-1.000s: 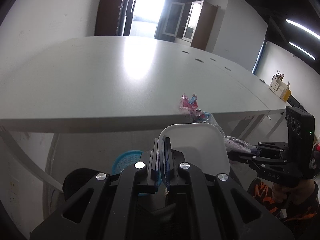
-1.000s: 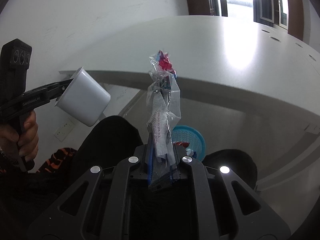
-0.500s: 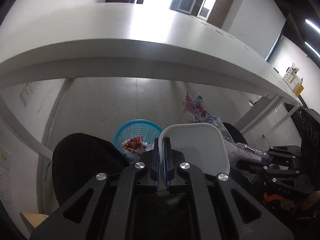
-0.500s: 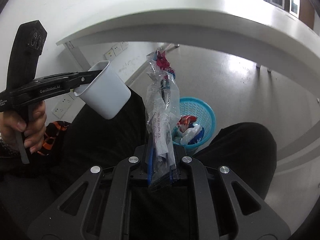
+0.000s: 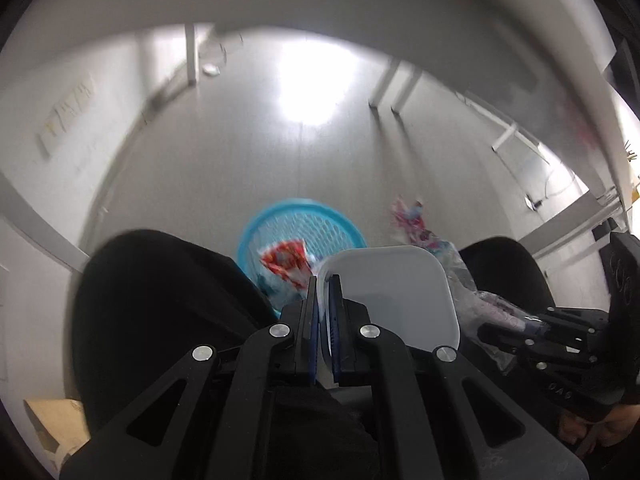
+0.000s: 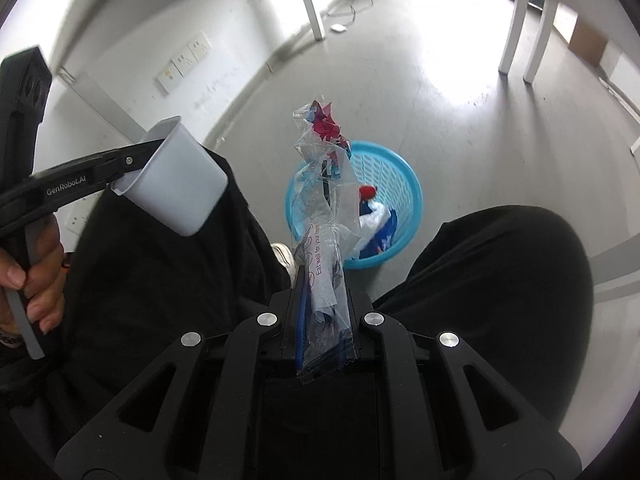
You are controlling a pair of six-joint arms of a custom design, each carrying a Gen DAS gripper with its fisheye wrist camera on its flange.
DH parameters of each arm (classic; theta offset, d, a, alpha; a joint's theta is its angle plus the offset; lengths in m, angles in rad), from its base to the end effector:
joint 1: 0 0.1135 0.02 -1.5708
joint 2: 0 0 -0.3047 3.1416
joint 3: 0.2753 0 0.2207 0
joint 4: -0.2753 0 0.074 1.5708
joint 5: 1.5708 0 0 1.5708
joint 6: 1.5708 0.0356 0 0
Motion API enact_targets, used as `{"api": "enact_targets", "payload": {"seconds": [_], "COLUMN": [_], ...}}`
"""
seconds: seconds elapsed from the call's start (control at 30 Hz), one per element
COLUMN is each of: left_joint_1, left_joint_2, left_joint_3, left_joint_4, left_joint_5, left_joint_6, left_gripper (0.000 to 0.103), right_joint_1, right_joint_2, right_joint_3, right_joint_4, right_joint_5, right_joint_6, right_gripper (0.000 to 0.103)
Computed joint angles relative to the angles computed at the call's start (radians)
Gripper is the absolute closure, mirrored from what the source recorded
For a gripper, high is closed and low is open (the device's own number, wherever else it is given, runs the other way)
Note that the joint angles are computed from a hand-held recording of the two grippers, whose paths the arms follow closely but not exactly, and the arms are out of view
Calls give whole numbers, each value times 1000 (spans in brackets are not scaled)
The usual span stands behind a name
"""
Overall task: Collect trash
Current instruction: 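Carry the white cup and clear wrapper down over the blue wastebasket, then open both grippers to drop the cup and wrapper into the wastebasket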
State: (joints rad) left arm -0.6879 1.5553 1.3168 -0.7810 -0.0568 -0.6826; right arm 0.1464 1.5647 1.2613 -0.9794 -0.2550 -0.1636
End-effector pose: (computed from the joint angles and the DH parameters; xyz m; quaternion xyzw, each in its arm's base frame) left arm 0.2278 -0.1846 0.3330 -0.0052 0.9619 -0.1510 0.2279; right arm 0.2654 0.0482 0.3080 -0.1696 0.9670 0.1246 0.1434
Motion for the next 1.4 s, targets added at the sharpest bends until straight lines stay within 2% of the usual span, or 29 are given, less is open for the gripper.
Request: {"api": "enact_targets", "payload": {"seconds": [0.1,0.4,0.7,1.1,1.23,1.3,1.37,1.4], "left_joint_1": [56,96,139,190,190,195,203,209], "left_joint_2": [64,238,389,540,585,581,569,565], "left_joint_3": [-17,26,109,190,228,214,192,182], "left_joint_4": [27,41,64,113,115,149,188,206], "left_joint_5": [75,85,85,118,110,116,114,106], "left_joint_6": [4,1,-14,-20,-14,-20,-32,-39], "left_gripper": [99,99,99,99,99,99,91,75], "right_joint_1": [12,32,52,44,32,17,1,-3], "right_joint_2": [75,249,458,692,739,745,745,741], "right_joint_3": [-4,32,155,305,338,332,321,310], "right_joint_4": [30,85,92,91,82,97,134,153], "right_joint_5": [16,60,123,124,88,59,29,24], "right_joint_6": [34,109,160,248,268,273,280,289], "right_gripper": [93,93,93,93,93,92,90,82]}}
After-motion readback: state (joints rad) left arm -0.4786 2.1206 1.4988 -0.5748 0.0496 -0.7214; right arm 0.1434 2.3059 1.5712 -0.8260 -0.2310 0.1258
